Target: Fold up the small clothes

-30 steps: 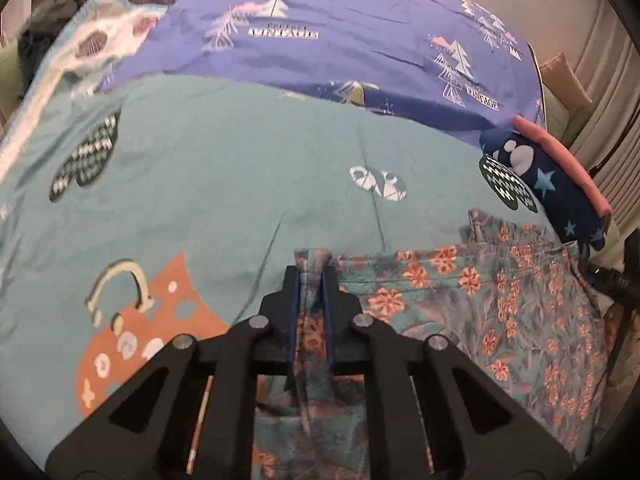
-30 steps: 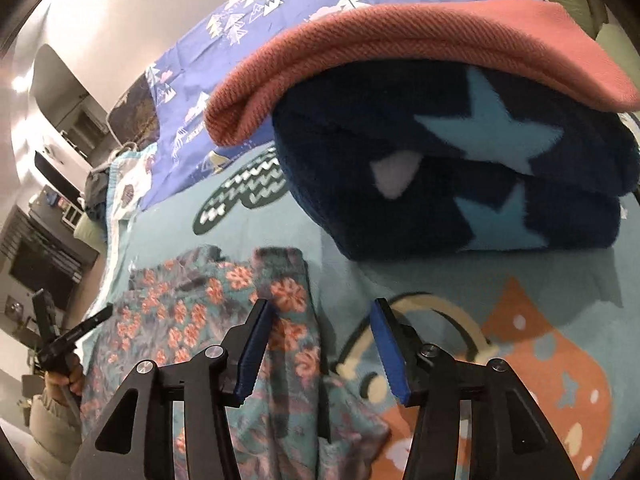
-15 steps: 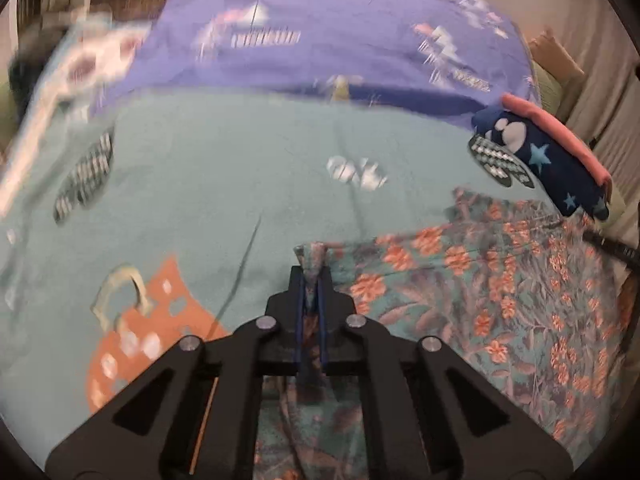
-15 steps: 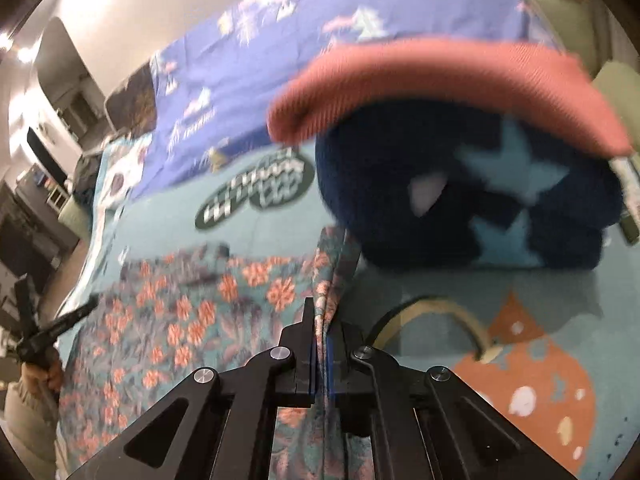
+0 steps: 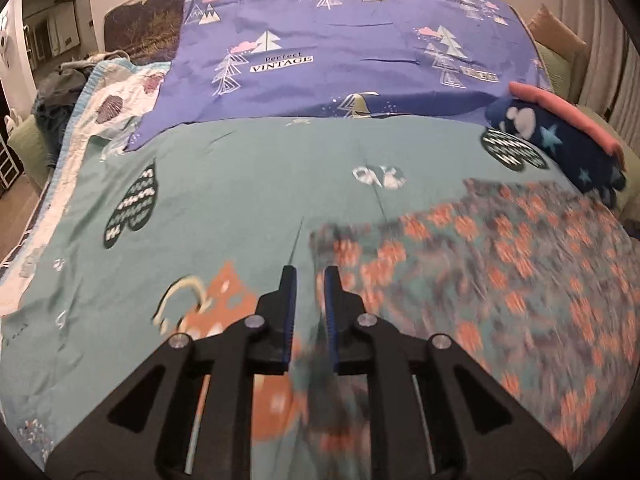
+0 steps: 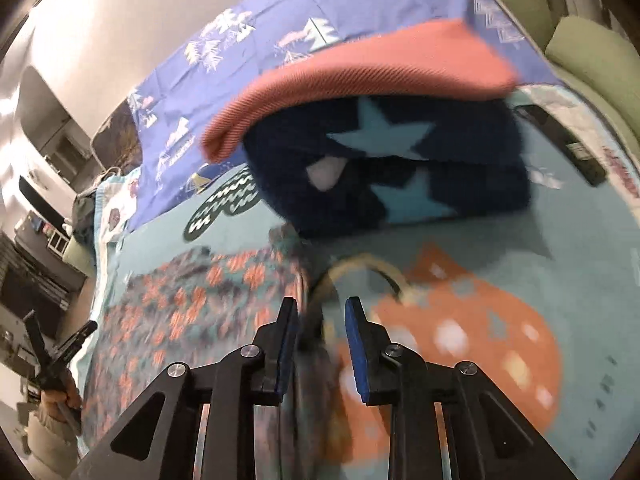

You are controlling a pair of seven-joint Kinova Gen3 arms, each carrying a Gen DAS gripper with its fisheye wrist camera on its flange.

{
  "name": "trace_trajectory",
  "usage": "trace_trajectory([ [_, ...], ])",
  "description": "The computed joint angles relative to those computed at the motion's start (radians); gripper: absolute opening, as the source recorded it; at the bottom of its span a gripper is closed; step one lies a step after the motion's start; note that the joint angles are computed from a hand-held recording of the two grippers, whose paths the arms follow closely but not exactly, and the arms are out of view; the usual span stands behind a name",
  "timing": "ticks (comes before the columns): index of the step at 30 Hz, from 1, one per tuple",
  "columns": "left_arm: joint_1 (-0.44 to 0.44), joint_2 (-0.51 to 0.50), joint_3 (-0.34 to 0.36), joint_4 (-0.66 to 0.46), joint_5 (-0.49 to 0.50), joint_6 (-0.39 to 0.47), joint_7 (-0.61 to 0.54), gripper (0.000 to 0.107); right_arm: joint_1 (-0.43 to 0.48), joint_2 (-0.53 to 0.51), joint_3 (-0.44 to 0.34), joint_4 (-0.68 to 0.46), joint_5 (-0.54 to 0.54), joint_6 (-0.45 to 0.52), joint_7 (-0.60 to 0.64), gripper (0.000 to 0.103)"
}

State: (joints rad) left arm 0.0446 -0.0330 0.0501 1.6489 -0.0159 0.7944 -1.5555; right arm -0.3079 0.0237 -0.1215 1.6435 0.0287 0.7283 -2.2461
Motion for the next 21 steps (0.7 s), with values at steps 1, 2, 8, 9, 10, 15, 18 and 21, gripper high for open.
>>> trace_trajectory([
  [1,0.003,-0.031,-0.003,0.019,0.010,0.008,-0.013,0.023,-0.003,-0.034,-0.005,0.023,-0.006,0.011,0.009,0.026],
  [2,0.003,-0.052,0.002,0.030,0.005,0.013,-0.010,0.030,-0.009,-0.058,-0.014,0.038,-0.004,0.022,0.008,0.026],
  [8,0.014,-0.203,0.017,0.113,0.002,0.067,0.019,0.047,-0.036,-0.194,-0.083,0.161,-0.029,0.054,-0.042,0.033],
  [9,0.011,-0.232,0.022,0.128,0.003,0.077,0.033,0.048,-0.040,-0.215,-0.090,0.186,-0.044,0.049,-0.051,0.036],
  [10,0.009,-0.254,0.024,0.141,0.005,0.081,0.042,0.051,-0.043,-0.229,-0.100,0.204,-0.055,0.041,-0.062,0.037],
  [15,0.023,-0.386,-0.030,0.225,0.082,0.139,0.032,0.058,-0.054,-0.321,-0.131,0.303,-0.107,0.024,-0.103,0.041],
  [18,0.019,-0.470,-0.090,0.286,0.170,0.201,0.042,0.059,-0.059,-0.377,-0.138,0.363,-0.158,-0.006,-0.127,0.043],
  [21,0.108,-0.522,-0.217,0.348,0.289,0.241,0.021,0.059,-0.088,-0.431,-0.142,0.433,-0.217,-0.073,-0.120,0.047],
])
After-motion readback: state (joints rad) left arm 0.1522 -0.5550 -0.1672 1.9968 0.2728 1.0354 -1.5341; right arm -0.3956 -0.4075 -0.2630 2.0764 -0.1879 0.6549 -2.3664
